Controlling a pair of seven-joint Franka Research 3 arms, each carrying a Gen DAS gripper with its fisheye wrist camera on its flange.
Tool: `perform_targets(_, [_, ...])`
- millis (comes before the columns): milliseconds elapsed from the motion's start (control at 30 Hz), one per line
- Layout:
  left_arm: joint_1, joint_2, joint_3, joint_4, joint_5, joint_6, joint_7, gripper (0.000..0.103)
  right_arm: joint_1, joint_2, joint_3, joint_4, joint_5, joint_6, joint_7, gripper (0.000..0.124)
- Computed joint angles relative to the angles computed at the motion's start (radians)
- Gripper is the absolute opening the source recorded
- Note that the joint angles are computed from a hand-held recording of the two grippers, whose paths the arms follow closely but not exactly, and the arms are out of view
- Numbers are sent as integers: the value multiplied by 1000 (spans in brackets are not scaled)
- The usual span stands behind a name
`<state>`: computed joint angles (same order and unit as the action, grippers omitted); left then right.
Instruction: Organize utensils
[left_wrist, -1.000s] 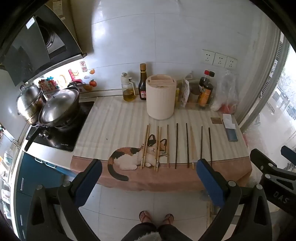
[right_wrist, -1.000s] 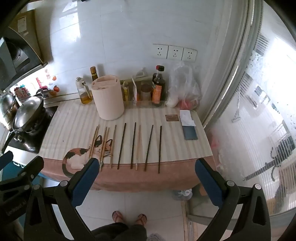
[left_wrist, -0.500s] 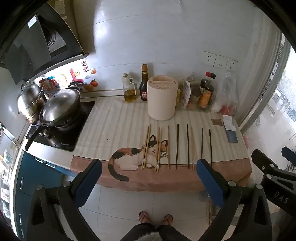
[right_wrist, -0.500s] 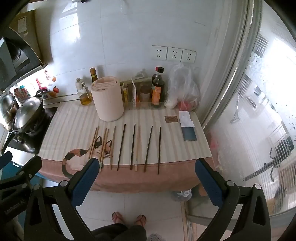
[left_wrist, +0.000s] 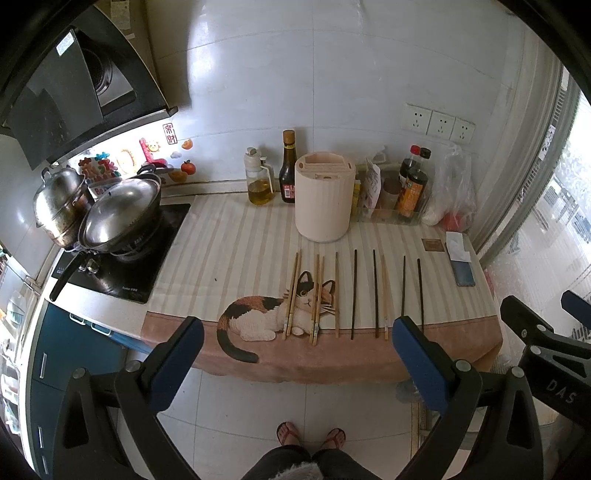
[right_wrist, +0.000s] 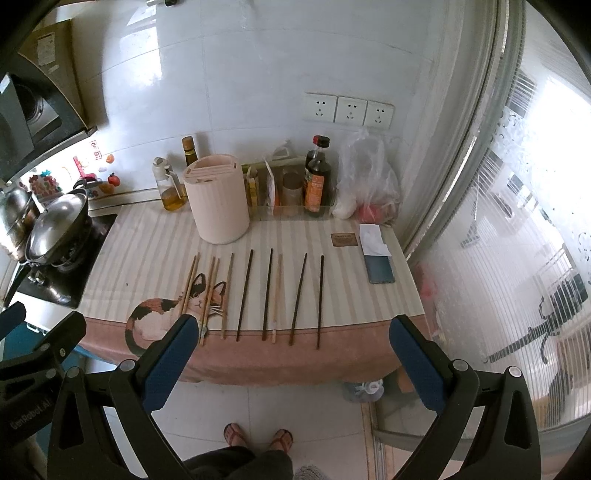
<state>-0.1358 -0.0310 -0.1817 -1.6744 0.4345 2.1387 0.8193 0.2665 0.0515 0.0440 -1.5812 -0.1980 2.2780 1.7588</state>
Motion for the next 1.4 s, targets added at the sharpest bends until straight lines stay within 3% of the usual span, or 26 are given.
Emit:
perform_targets(100, [8,-13,8,-32,-9,25,6,103,1,-1,0,-1,-3,1,4,103])
perform_targets(733, [35,18,22,45,-33,11,65,103,7,14,-1,34,-3,-17,3,103])
perform_targets(800, [25,-5,14,-1,-22,18,37,103,8,12,-1,31,-4,-16,4,103])
perform_targets(1400, [30,8,18,22,-16,16,38,103,13,23,-2,53,-7,-23,8,103])
